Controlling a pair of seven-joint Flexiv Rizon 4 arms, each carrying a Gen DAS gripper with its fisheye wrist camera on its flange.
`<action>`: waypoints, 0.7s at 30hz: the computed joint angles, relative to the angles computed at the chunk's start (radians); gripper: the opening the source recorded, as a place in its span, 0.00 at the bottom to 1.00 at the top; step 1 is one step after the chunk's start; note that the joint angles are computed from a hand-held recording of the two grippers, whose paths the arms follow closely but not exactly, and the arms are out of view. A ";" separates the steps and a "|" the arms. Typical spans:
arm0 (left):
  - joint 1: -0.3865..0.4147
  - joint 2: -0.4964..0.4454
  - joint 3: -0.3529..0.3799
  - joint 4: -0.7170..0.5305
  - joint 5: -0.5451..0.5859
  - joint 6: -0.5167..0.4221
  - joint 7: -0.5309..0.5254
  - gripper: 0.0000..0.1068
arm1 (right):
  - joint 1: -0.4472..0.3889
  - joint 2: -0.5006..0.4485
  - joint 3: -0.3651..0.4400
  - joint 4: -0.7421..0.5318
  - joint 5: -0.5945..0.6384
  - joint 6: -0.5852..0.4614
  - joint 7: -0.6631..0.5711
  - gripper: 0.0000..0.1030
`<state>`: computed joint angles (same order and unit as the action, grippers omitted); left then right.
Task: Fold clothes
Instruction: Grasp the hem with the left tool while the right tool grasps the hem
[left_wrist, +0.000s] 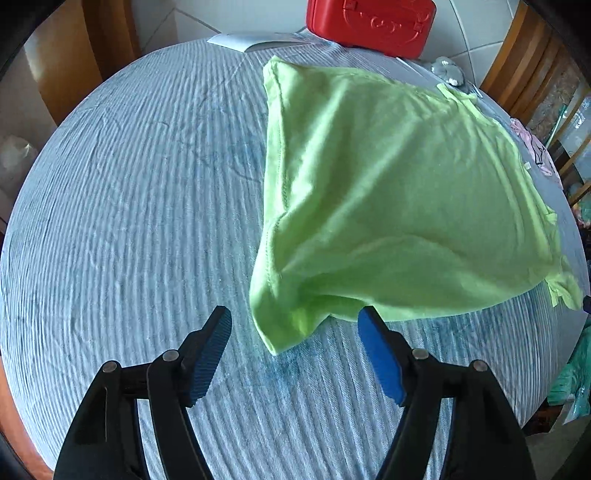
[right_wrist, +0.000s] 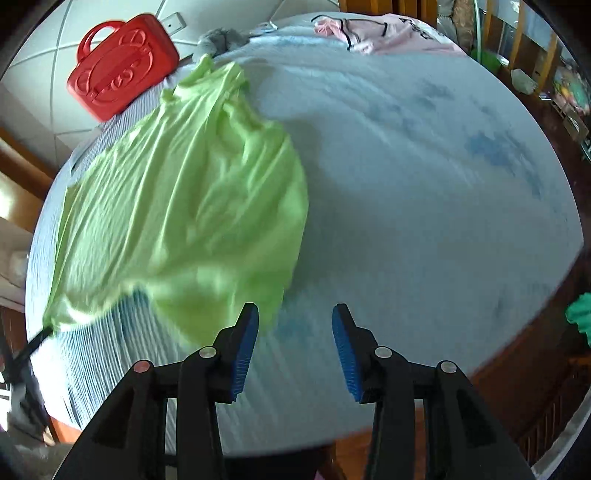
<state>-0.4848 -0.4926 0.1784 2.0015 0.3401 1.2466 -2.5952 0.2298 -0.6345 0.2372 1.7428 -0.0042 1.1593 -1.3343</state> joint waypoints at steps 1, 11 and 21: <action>-0.012 -0.011 0.007 -0.020 0.012 -0.018 0.000 0.67 | 0.001 0.005 0.006 0.020 0.005 0.020 -0.005 0.40; -0.028 -0.054 0.001 -0.112 0.057 -0.075 -0.020 0.14 | 0.036 -0.067 0.013 0.060 -0.041 0.257 -0.030 0.40; -0.051 0.029 -0.005 -0.075 0.059 -0.020 -0.096 0.09 | -0.151 -0.030 0.222 -0.126 0.096 -0.010 -0.213 0.01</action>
